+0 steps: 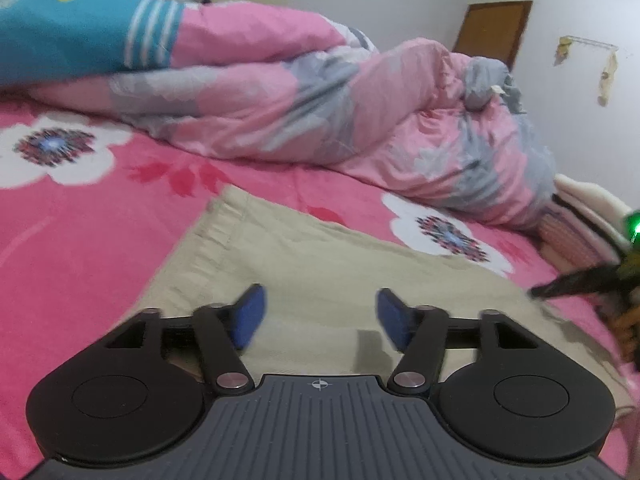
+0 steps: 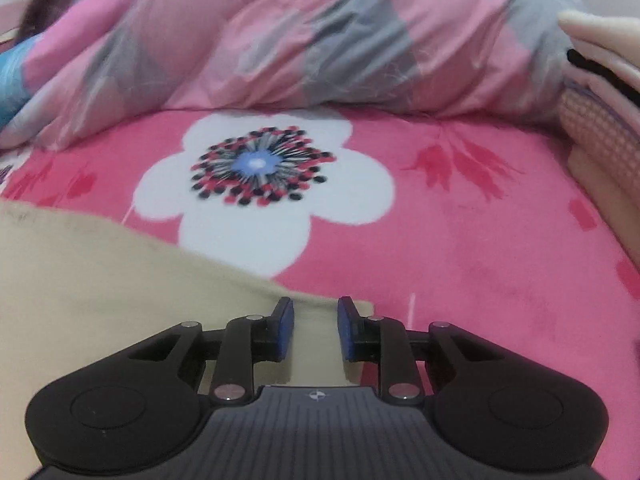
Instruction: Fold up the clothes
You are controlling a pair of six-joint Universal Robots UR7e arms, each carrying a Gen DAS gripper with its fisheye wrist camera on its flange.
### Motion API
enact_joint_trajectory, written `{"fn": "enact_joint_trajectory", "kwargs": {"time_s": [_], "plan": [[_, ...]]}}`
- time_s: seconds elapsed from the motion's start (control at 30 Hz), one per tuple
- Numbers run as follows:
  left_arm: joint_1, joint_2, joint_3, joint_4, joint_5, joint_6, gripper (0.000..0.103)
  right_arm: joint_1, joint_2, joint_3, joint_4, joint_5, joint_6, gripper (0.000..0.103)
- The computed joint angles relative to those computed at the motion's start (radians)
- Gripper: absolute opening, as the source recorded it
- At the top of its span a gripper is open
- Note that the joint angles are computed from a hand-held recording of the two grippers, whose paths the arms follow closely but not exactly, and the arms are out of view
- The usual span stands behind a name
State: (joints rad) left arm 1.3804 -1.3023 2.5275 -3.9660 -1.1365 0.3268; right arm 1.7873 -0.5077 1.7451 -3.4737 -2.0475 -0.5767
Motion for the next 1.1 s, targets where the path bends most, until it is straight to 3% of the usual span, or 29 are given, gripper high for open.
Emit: {"fn": "enact_joint_trajectory", "kwargs": {"time_s": [0.03,0.17,0.27,0.37,0.4,0.47,0.53,0.6,0.7,0.73,0.83,0.9,1.0,1.1], "plan": [[0.006,-0.005,-0.002,0.002,-0.005,-0.005,0.07,0.021,-0.004,-0.003,-0.001,-0.009,0.024,0.025],[0.045,-0.026,-0.024,0.044,-0.053,-0.059,0.07,0.074,0.0,0.008,0.078,0.097,-0.007,0.025],[0.043,-0.02,-0.027,0.037,-0.043,-0.055,0.069,0.073,0.101,-0.081,0.149,0.039,-0.043,0.026],[0.04,-0.026,-0.023,0.039,-0.037,-0.051,0.069,0.107,0.106,-0.125,0.211,-0.009,0.057,0.027],[0.041,-0.031,-0.023,0.043,-0.039,-0.053,0.069,0.12,0.101,-0.121,0.206,0.001,0.054,0.027],[0.057,-0.041,-0.032,0.063,-0.062,-0.074,0.069,0.129,0.084,-0.088,0.2,0.096,0.034,0.027],[0.076,-0.047,-0.044,0.082,-0.093,-0.108,0.069,0.125,0.087,-0.09,0.279,0.195,0.05,0.026],[0.084,-0.045,-0.053,0.082,-0.105,-0.12,0.068,0.131,0.161,-0.149,0.3,0.134,0.022,0.026],[0.088,-0.035,-0.071,0.079,-0.079,-0.089,0.069,0.135,0.178,-0.175,0.294,0.124,0.09,0.027],[0.092,-0.037,-0.078,0.09,-0.075,-0.088,0.069,0.144,0.168,-0.161,0.274,0.121,0.104,0.028],[0.1,-0.04,-0.109,0.142,-0.018,-0.131,0.071,0.174,0.099,0.002,0.124,0.191,0.009,0.028],[0.138,-0.037,-0.136,0.171,-0.061,-0.186,0.071,0.172,0.072,0.102,0.079,0.227,-0.026,0.029],[0.145,-0.031,-0.153,0.178,-0.05,-0.207,0.071,0.145,0.122,0.232,-0.196,0.221,-0.165,0.03],[0.139,-0.022,-0.15,0.16,-0.023,-0.196,0.071,0.148,0.116,0.299,-0.348,0.229,-0.145,0.03]]}}
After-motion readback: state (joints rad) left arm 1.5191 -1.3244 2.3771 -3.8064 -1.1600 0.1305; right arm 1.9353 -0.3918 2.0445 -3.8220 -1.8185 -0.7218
